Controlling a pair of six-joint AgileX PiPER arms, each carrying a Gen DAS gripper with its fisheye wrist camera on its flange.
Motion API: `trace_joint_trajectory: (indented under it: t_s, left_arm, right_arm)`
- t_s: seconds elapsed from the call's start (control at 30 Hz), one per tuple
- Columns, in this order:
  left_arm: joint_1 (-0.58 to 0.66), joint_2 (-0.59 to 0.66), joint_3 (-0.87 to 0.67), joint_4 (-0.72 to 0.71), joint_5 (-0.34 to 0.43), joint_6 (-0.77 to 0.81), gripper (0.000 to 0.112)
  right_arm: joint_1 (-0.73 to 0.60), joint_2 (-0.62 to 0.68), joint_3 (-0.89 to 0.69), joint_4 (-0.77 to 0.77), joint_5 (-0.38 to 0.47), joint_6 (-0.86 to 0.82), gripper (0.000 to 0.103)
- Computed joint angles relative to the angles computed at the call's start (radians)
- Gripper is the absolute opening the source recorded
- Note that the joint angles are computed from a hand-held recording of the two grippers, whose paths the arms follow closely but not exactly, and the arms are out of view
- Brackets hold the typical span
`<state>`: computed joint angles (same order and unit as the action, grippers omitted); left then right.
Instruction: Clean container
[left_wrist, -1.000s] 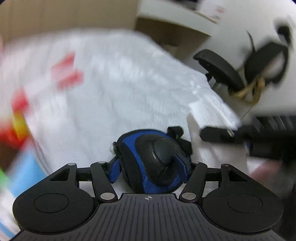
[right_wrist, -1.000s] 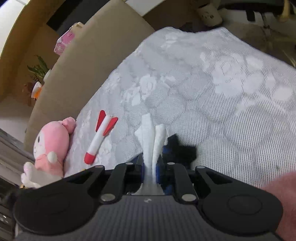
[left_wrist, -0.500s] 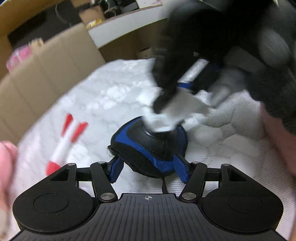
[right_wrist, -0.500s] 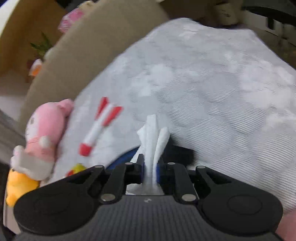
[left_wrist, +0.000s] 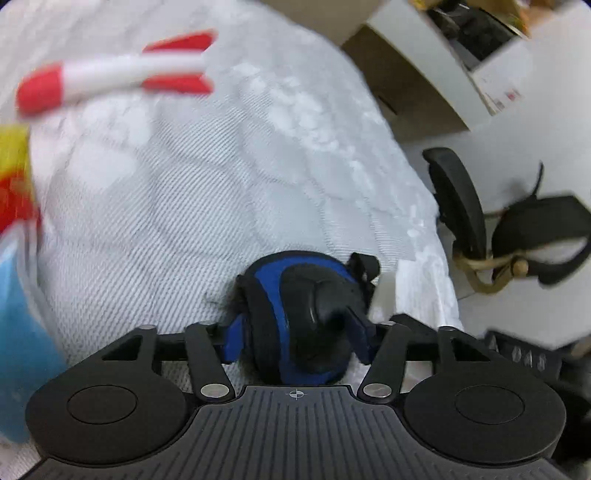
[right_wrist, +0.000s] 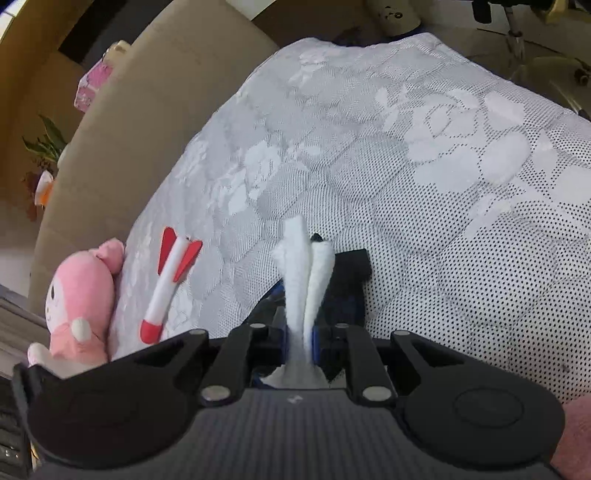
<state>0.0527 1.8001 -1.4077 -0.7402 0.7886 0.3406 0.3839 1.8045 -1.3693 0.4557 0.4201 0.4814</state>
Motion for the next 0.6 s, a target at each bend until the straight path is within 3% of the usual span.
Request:
trace_joint_trajectory:
  t_s: [0.03, 0.1, 0.17, 0.23, 0.27, 0.33, 0.37, 0.4, 0.5, 0.57, 0.6]
  left_arm:
    - [-0.012, -0.025, 0.015, 0.014, -0.032, 0.04, 0.046]
    - [-0.047, -0.097, 0.063, 0.136, -0.134, 0.077, 0.024]
    - [-0.075, -0.17, 0.112, 0.263, -0.212, 0.138, 0.024]
    - [-0.099, -0.187, 0.117, 0.334, -0.236, 0.213, 0.025]
    - [-0.102, -0.183, 0.104, 0.353, -0.207, 0.225, 0.029]
    - [-0.083, -0.155, 0.07, 0.34, -0.133, 0.192, 0.051]
    - [-0.071, -0.141, 0.061, 0.326, -0.116, 0.151, 0.072]
    - [-0.058, -0.121, 0.049, 0.295, -0.099, 0.121, 0.084]
    - [0.022, -0.025, -0.024, 0.082, 0.044, 0.077, 0.095]
    - [0.039, 0.095, -0.143, 0.008, 0.193, -0.038, 0.098]
    - [0.03, 0.139, -0.19, 0.001, 0.222, -0.097, 0.103]
  right_arm:
    - [0.0, -0.002, 0.003, -0.007, -0.009, 0.01, 0.016]
    - [0.001, -0.001, 0.006, -0.009, -0.023, 0.011, 0.016]
    - [0.006, -0.004, 0.008, -0.018, -0.035, 0.015, 0.016]
    - [0.017, -0.011, 0.01, -0.09, -0.043, 0.08, 0.016]
    - [0.023, -0.013, 0.008, -0.145, -0.044, 0.131, 0.016]
    - [0.024, -0.016, 0.009, -0.206, -0.044, 0.199, 0.016]
    - [0.02, -0.018, 0.014, -0.197, -0.048, 0.202, 0.016]
    - [0.015, -0.021, 0.02, -0.183, -0.053, 0.199, 0.016]
    - [-0.005, -0.029, 0.043, -0.12, -0.072, 0.17, 0.016]
    - [-0.014, -0.028, 0.048, -0.118, -0.077, 0.184, 0.016]
    - [-0.019, -0.026, 0.05, -0.1, -0.079, 0.174, 0.016]
